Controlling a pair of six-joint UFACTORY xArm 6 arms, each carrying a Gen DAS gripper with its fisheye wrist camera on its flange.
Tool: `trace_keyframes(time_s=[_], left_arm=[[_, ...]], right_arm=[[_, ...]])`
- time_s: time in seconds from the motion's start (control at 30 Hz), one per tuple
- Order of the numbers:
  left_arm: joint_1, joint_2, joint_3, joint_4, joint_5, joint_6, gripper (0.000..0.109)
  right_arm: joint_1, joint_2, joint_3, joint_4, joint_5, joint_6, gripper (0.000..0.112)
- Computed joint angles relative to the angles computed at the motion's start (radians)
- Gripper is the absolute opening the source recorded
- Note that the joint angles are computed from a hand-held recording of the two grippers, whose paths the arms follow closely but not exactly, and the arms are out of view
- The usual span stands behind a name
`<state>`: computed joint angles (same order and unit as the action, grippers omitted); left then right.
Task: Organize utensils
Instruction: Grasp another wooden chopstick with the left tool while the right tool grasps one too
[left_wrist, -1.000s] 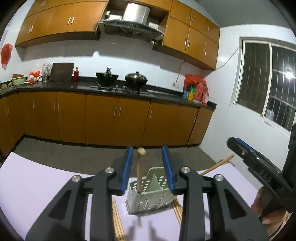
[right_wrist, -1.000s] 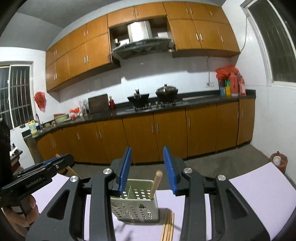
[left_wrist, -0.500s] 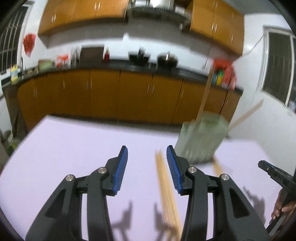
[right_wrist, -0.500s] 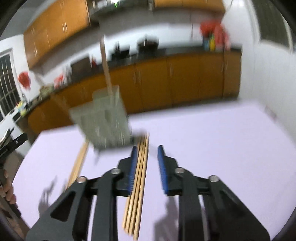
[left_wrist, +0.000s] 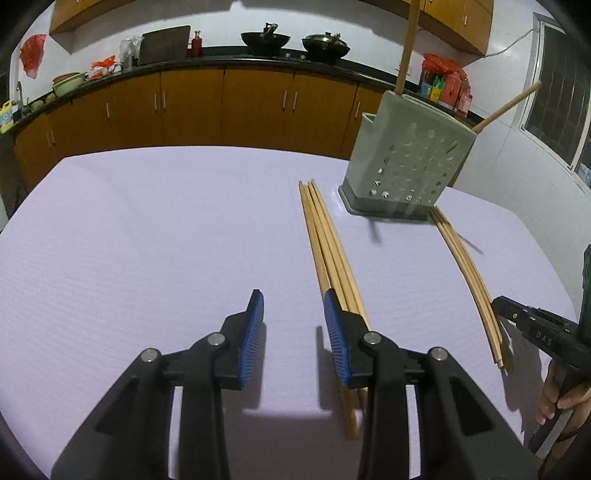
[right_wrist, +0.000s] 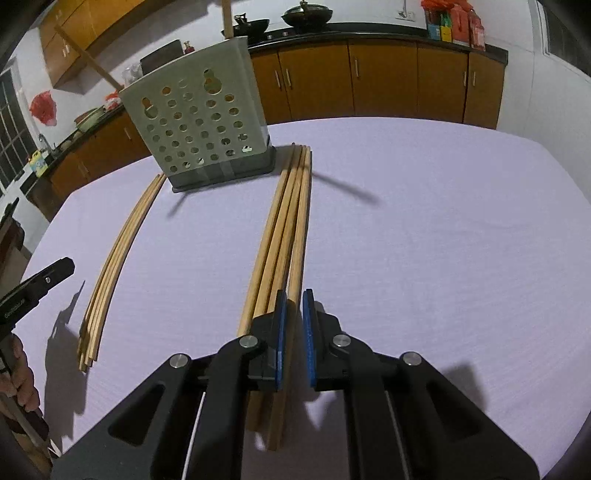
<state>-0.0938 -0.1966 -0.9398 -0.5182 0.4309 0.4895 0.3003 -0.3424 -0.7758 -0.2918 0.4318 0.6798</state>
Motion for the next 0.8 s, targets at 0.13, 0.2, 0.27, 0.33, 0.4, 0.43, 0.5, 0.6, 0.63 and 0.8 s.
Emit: trace_keyframes(time_s=[0.13,0.2,0.27,0.33,0.4,0.43,0.5,0.6,0.63,0.8], left_arm=[[-0.011,0.015,-0.015,-0.012,0.03,0.017,0.029],[-0.017,0.016,-0.013,-0.008,0.038,0.019,0.027],[-0.023,0.019,-0.015,0.003,0.046,0.015,0.024],[-0.031,0.024,-0.017,0.023,0.05,0.005,0.023],[-0.041,0.03,-0.017,0.048,0.052,-0.008,0.022],[-0.045,0.033,-0.017,0.071,0.051,-0.023,0.021],[-0.055,0.044,-0.02,0.131,0.045,-0.065,0.019],[-0.066,0.045,-0.012,0.191,0.02,-0.108,0.018],[-0.069,0.048,-0.013,0.212,0.015,-0.127,0.018],[-0.068,0.065,-0.024,0.305,-0.004,-0.21,0.009]], right_arm=[[0.003,-0.016,0.012,-0.033,0.028,-0.008,0.009],[0.0,-0.015,0.009,-0.049,0.033,0.011,0.009],[-0.002,-0.015,-0.001,-0.15,0.073,0.109,0.008],[-0.022,-0.019,0.004,-0.161,0.073,0.151,0.008],[-0.033,-0.024,0.013,-0.148,0.064,0.143,0.008],[-0.034,-0.026,0.015,-0.152,0.066,0.143,0.008],[-0.037,-0.036,0.024,-0.157,0.063,0.145,0.008],[-0.038,-0.042,0.033,-0.164,0.057,0.148,0.008],[-0.038,-0.043,0.033,-0.166,0.059,0.146,0.008],[-0.033,-0.028,0.025,-0.159,0.043,0.133,0.008]])
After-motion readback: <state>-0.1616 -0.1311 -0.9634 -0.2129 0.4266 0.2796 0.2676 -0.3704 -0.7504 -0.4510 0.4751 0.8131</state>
